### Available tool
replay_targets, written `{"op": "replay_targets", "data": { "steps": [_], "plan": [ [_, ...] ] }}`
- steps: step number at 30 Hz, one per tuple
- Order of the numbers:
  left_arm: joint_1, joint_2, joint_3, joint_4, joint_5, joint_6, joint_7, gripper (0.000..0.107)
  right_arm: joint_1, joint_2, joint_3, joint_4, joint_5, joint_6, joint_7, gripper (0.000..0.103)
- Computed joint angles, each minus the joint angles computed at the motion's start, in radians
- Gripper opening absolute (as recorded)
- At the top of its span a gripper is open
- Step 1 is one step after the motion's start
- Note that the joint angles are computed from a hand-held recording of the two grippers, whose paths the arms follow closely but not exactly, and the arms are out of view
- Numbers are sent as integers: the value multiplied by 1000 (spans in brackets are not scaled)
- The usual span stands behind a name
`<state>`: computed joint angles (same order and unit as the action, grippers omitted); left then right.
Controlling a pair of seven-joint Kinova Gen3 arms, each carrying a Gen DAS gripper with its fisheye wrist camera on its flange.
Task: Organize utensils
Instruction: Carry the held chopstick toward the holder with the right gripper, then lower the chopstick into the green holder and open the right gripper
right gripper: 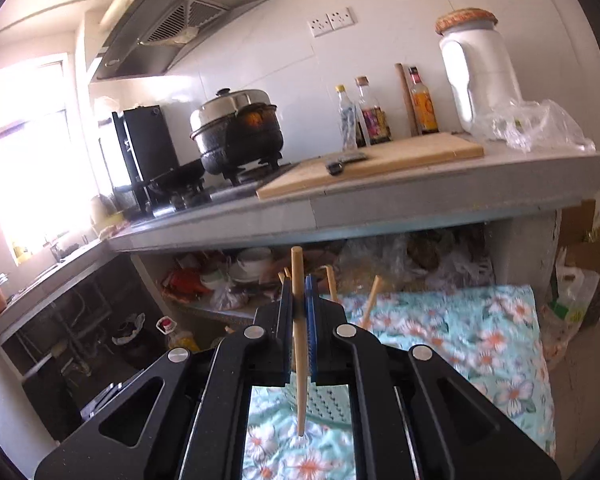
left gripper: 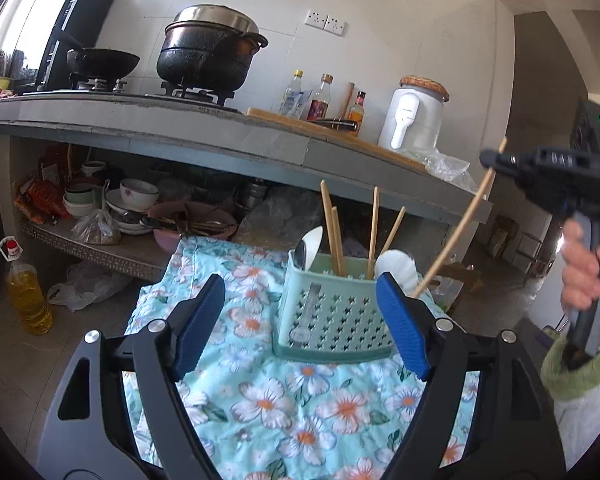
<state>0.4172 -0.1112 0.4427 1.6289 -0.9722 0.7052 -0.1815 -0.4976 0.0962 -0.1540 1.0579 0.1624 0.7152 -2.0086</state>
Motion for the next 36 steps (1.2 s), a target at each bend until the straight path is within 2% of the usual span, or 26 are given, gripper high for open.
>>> {"op": "replay_targets", "data": {
  "steps": [4,9,12,15,17,20,22,24,26,29,33,36],
  "plan": [
    [-13,-48,0,52,61,1,-32,78,-57,74,16,-161,94,54,-6,6],
    [-60,-80,23,92,122,-9,-67,82,-152,138,71,-278,224,116,-49,6],
    [-93,-91,41,104,150,-25,-77,83,-212,166,114,-284,302,123,-79,6],
    [-121,-94,58,107,172,-34,-99,84,-200,178,105,-232,304,79,-76,6],
    [-136,-97,71,108,179,-35,-106,85,-159,189,46,-202,326,83,-86,6],
    [-153,-95,88,101,187,-30,-115,88,-57,212,-92,-199,329,136,-83,8],
    [-159,-91,101,94,186,-15,-117,89,21,198,-185,-155,330,129,-108,10],
    [-160,-83,111,84,180,1,-115,89,105,157,-278,-65,374,74,-184,31],
    [-155,-75,120,75,166,19,-106,90,189,107,-358,27,414,4,-265,40],
    [-139,-60,128,62,134,49,-78,92,299,18,-444,166,441,-90,-387,47],
    [-91,-34,102,36,124,82,-88,94,484,-108,-589,352,449,-184,-550,55],
    [-40,-6,52,-7,178,109,-173,94,603,-156,-728,433,507,-153,-672,56]
  ]
}}
